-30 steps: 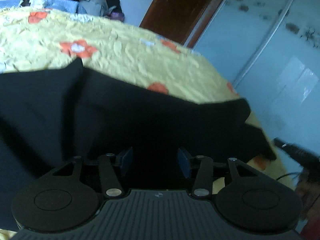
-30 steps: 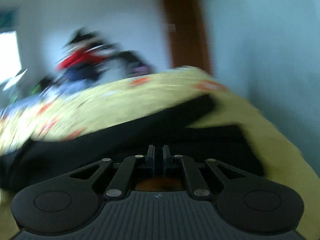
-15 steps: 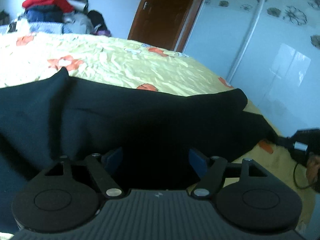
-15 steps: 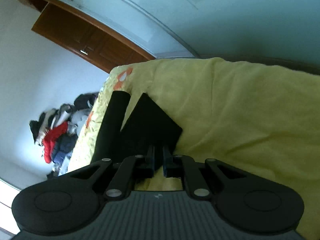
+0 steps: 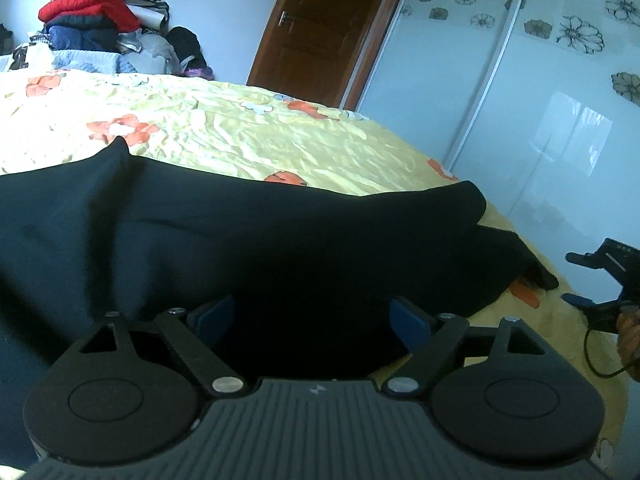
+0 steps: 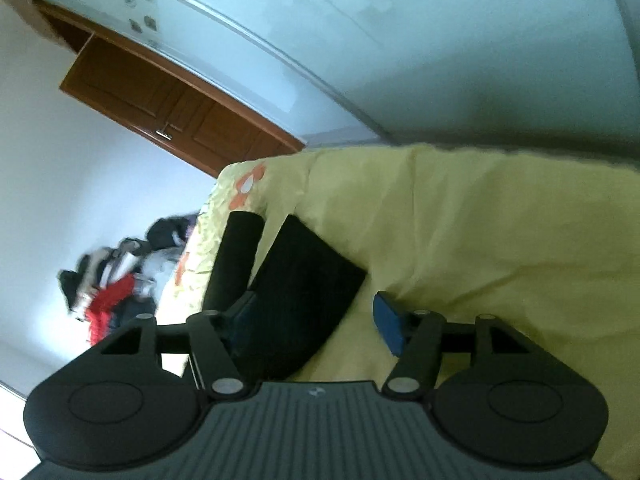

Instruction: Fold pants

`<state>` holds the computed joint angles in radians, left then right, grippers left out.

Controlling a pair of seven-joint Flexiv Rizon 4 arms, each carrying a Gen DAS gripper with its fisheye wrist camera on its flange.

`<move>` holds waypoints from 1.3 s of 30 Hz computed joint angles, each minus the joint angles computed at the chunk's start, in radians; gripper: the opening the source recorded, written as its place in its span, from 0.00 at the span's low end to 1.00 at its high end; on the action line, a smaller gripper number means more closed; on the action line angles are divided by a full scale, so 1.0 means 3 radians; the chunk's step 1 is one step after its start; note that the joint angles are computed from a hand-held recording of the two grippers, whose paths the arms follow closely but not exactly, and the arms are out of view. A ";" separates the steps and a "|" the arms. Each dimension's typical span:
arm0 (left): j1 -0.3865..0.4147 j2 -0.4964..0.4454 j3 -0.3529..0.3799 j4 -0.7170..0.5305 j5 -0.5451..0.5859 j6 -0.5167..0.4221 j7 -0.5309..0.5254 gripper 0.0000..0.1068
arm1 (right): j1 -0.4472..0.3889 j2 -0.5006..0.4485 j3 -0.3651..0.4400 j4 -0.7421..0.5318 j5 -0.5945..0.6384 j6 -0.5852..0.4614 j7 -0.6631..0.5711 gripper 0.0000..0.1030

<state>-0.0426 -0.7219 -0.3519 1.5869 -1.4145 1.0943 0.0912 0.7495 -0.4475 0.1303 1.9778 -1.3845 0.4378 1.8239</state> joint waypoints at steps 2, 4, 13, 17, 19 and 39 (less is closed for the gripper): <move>0.0016 -0.0005 -0.0003 -0.0005 -0.0002 -0.0037 -0.0029 0.81 | -0.0072 -0.0007 -0.0059 0.0064 -0.0230 0.0146 0.0185 0.61; 0.0019 -0.0007 -0.0002 -0.0007 -0.0006 -0.0049 -0.0035 0.81 | -0.0116 -0.0016 -0.0071 0.0064 -0.0294 0.0150 0.0028 0.61; 0.0000 -0.0010 0.0003 -0.0008 -0.0006 -0.0010 0.0039 0.83 | -0.0414 0.0015 -0.0117 0.0173 -0.0538 0.0354 -0.0225 0.25; 0.0002 -0.0015 0.0000 -0.0015 0.0004 -0.0019 0.0023 0.84 | -0.0483 0.0019 -0.0104 0.0194 -0.0578 0.0435 -0.0410 0.07; 0.0000 -0.0014 -0.0002 -0.0012 0.0002 -0.0011 0.0034 0.84 | -0.0441 0.0047 -0.0092 0.0150 -0.0475 0.0301 -0.0780 0.06; 0.0017 -0.0023 -0.0013 -0.0016 0.0081 -0.0050 0.0015 0.90 | -0.0704 0.0013 -0.0164 -0.0115 -0.0312 0.1382 -0.2316 0.05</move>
<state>-0.0376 -0.7288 -0.3560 1.5822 -1.3901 1.0793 0.0957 0.5382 -0.4437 0.0812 1.9431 -1.4779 0.8523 1.1292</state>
